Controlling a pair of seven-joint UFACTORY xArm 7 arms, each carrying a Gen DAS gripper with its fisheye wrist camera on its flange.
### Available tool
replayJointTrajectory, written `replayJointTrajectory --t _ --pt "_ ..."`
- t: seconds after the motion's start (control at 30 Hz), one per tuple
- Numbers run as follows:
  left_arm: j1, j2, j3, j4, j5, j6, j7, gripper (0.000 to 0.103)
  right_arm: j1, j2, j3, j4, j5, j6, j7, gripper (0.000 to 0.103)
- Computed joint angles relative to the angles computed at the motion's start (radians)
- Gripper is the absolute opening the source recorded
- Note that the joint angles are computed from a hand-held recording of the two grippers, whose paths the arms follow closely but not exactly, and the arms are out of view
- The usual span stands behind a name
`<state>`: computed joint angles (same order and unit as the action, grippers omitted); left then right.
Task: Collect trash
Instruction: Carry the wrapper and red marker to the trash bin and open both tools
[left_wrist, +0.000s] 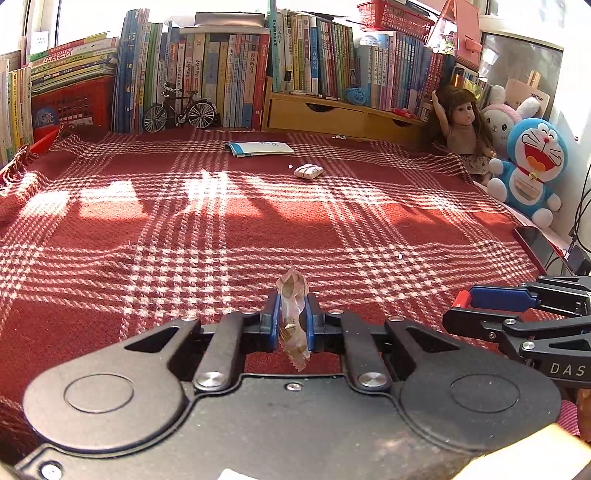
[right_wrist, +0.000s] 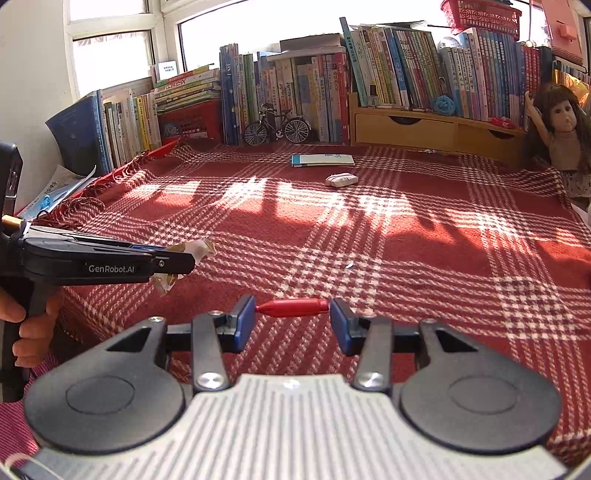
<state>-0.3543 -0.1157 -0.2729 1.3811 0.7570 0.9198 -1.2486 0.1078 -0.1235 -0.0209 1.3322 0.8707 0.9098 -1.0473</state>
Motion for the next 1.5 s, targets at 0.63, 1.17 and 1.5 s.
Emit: replayJointTrajectory --t 0.63,1.17,1.5 --pt "-0.029 -0.232 -0.123 -0.18 -0.244 0.031 0.021 0.012 -0.027 -0.126 -0.059 -0.076 -0.162 0.284 -0.022 0.053" --pt "-0.066 -0.161 -0.08 -0.197 -0.527 0.113 0.133 0.013 -0.009 -0.148 -0.046 -0.132 -0.244 0.351 -0.035 0.055" --pt "-0.093 -0.097 -0.059 -0.171 -0.559 0.145 0.153 0.015 0.001 -0.146 -0.035 -0.152 -0.26 0.337 -0.019 0.056"
